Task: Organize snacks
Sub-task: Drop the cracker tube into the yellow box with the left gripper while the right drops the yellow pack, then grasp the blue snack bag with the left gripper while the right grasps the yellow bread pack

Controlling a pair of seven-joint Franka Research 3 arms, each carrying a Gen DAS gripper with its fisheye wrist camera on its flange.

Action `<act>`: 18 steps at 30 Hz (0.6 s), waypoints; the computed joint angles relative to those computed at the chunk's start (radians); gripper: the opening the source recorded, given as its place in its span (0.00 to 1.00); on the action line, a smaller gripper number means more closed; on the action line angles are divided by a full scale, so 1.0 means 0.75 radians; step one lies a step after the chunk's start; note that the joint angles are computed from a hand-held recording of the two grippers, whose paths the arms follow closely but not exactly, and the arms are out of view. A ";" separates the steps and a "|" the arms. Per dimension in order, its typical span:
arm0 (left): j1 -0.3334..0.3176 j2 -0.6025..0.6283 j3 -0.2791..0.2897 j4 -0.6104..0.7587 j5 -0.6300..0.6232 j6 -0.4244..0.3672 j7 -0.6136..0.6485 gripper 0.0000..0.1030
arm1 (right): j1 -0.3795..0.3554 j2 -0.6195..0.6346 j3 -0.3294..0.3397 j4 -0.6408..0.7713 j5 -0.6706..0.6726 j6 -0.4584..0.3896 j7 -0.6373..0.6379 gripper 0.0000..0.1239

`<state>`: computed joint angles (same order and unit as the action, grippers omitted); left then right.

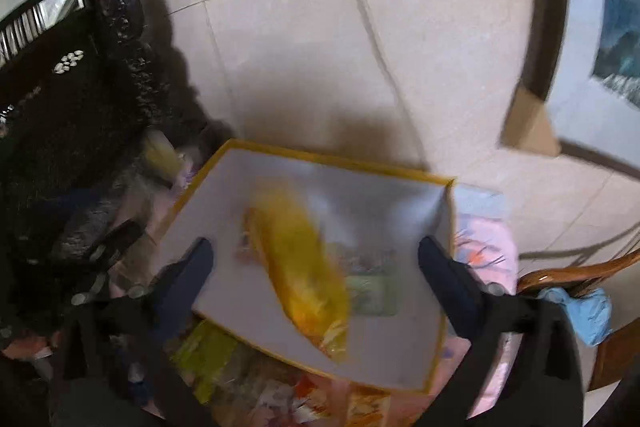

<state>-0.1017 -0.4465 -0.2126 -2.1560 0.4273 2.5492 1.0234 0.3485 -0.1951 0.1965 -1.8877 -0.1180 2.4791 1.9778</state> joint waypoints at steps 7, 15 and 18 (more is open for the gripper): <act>-0.041 -0.087 0.029 -0.032 -0.085 -0.108 0.092 0.98 | -0.014 -0.124 0.014 -0.082 -0.033 -0.044 0.020 0.82; -0.092 -0.455 0.062 -0.387 -0.086 -0.355 0.241 0.98 | -0.006 -0.507 0.027 -0.454 0.006 -0.168 -0.250 0.82; -0.181 -0.642 0.105 -0.548 -0.134 -0.435 0.393 0.98 | 0.019 -0.667 -0.019 -0.641 0.100 -0.243 -0.379 0.82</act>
